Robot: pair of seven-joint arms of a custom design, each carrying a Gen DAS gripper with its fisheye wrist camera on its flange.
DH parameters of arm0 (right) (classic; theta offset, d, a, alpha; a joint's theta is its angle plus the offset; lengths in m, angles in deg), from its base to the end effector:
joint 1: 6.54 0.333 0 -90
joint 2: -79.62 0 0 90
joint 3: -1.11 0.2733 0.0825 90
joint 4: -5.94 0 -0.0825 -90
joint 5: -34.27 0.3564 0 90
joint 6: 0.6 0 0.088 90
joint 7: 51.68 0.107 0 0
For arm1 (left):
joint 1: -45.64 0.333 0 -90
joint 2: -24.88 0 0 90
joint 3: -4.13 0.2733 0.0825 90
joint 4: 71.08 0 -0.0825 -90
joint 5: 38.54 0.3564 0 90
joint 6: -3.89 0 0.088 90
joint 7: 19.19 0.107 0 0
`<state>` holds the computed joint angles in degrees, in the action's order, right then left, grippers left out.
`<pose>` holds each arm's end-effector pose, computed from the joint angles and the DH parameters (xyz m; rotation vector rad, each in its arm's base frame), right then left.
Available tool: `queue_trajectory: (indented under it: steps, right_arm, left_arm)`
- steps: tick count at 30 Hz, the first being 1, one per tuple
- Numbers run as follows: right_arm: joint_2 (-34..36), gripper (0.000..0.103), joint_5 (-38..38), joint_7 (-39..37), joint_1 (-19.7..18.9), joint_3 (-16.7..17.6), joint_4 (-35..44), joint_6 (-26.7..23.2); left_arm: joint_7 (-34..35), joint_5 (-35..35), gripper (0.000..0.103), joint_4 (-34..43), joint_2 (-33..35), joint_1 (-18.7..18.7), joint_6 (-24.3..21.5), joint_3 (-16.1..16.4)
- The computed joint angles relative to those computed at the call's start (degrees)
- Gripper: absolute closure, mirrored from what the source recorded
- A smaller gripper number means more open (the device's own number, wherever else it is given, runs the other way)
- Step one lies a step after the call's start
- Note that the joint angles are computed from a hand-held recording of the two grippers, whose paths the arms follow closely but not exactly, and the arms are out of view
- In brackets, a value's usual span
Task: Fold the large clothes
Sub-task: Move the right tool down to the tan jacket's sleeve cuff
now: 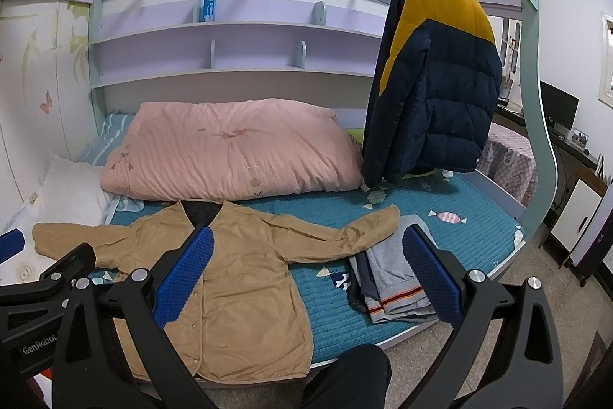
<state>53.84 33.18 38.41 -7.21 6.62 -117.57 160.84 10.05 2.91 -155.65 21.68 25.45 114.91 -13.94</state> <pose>0.4528 0.0495 0.6791 -1.6269 1.4519 -0.9658 0.4442 -0.3007 0.7122 -1.8924 1.3913 -0.6903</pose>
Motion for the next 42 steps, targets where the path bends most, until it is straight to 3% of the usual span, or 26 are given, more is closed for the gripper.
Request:
queue_trajectory:
  steps: [14,21,27,36,42]
  right_arm:
    - [8.0,0.007,-7.0,6.1,1.1,2.9,7.5,-5.4]
    - [14.8,0.007,-11.7,8.6,5.6,2.9,13.9,-9.6]
    - [22.4,0.007,-12.2,7.7,11.7,1.7,21.2,-13.6]
    - [36.1,0.008,-2.3,-1.1,19.6,0.4,35.8,-21.3]
    - [50.4,0.008,4.6,-4.4,22.9,0.4,54.1,-31.0]
  left_arm:
    - [3.7,-7.7,0.005,-4.8,-1.1,4.5,4.4,3.4]
    - [5.5,-12.8,0.005,-9.6,-2.8,8.3,6.9,5.7]
    - [6.3,-16.5,0.005,-14.6,-4.8,12.1,7.8,7.9]
    - [8.1,-21.0,0.005,-21.4,-6.7,18.1,9.2,11.4]
    - [12.2,-26.0,0.005,-24.7,-6.4,21.9,13.3,14.1]
